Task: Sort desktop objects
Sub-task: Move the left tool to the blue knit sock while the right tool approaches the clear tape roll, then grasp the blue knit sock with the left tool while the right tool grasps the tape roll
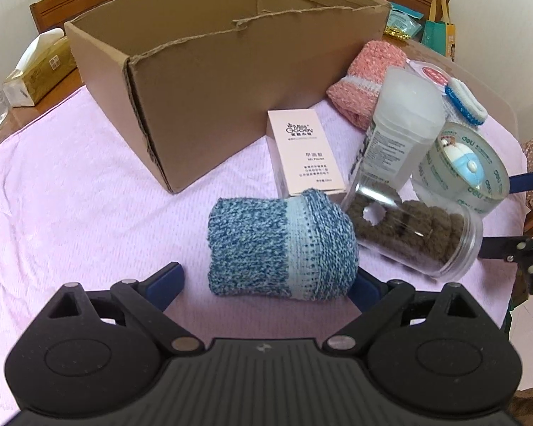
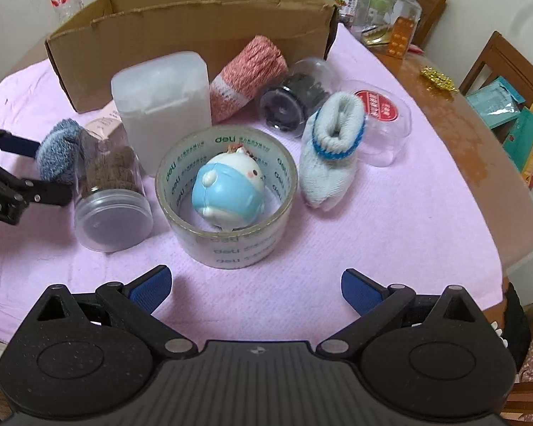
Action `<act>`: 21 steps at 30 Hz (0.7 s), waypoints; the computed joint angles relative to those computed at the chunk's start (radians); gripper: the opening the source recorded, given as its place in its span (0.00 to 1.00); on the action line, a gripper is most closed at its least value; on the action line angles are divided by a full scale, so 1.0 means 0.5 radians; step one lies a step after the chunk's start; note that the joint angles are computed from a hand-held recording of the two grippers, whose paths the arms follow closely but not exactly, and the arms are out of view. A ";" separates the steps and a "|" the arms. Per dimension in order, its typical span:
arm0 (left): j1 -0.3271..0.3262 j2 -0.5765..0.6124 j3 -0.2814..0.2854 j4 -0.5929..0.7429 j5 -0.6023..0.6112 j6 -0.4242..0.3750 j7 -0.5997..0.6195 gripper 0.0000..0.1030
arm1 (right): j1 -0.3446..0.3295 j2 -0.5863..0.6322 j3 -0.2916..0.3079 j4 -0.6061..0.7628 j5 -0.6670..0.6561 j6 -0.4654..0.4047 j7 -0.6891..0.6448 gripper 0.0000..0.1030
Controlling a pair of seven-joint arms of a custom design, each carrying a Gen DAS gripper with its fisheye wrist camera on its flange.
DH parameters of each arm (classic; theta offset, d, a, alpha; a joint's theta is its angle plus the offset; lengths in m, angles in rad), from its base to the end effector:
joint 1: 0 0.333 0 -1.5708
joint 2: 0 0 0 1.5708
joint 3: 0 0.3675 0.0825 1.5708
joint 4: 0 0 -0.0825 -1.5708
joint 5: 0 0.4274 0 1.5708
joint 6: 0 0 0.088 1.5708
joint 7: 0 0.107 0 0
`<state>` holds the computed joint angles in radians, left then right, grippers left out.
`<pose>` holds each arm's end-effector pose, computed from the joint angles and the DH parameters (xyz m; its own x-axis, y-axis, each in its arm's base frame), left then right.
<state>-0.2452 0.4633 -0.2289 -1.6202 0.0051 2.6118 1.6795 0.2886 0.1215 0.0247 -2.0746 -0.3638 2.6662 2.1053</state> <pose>0.7069 -0.3293 0.4467 -0.5192 -0.8536 0.0410 -0.7414 0.4261 -0.5184 0.6125 0.2089 0.4475 0.0523 -0.9979 0.0386 -0.8662 -0.0646 -0.4956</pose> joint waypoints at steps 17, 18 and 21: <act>0.007 0.077 -0.020 0.109 -0.032 -0.027 0.100 0.91 | -0.014 0.103 -0.011 0.103 0.154 0.076 -0.182 1.00; 0.010 0.080 -0.024 0.114 -0.040 -0.030 0.105 0.91 | -0.011 0.102 -0.013 0.108 0.155 0.097 -0.186 1.00; 0.004 0.084 -0.018 0.117 -0.041 -0.024 0.102 0.91 | -0.004 0.105 -0.026 0.123 0.135 0.159 -0.171 1.00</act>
